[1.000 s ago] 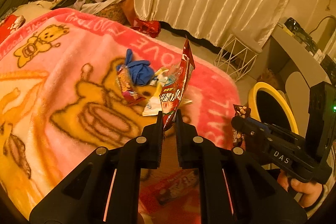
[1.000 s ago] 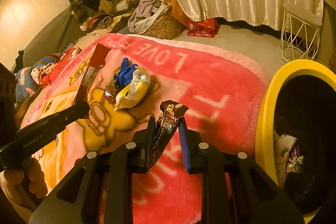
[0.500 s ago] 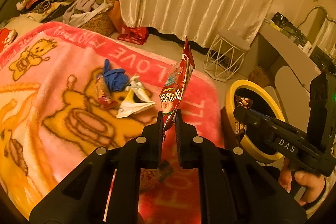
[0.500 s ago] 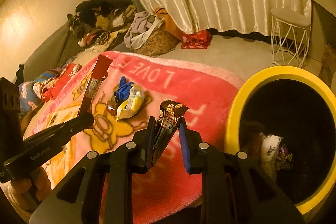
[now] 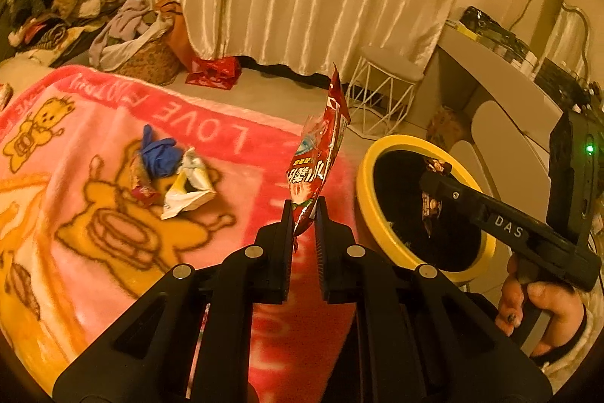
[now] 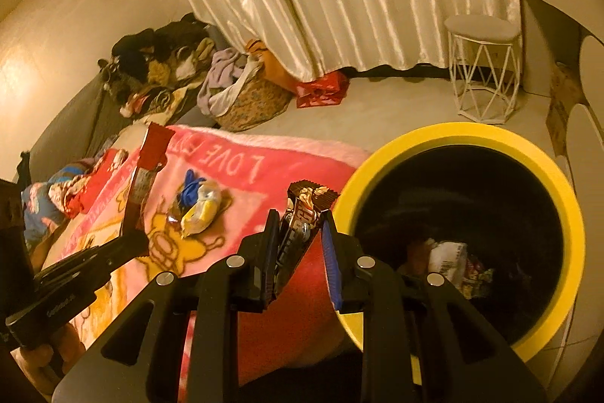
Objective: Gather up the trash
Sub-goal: 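Carry the red snack bag and chocolate bar over the yellow bin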
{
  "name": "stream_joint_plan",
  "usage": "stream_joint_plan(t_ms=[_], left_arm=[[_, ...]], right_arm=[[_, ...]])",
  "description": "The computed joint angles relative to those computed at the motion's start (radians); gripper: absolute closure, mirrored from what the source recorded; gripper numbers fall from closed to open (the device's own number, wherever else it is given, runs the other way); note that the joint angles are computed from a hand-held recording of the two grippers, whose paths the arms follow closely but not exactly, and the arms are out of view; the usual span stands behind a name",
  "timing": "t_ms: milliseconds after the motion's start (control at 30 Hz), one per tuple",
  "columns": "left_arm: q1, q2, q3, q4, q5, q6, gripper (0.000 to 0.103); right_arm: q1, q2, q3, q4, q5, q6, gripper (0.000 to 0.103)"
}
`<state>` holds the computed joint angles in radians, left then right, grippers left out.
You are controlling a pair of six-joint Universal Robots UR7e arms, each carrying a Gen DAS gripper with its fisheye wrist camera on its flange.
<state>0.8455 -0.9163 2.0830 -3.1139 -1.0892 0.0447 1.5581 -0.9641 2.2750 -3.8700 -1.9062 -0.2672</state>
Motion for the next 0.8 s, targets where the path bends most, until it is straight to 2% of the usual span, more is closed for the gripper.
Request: stream_joint_plan(t_ms=[800], left_arm=[[-0.068,0.100,-0.042,0.024,-0.038,0.028,0.096]], right_arm=[[-0.106,-0.073,0.077,-0.139,-0.009,0.019,0.081]])
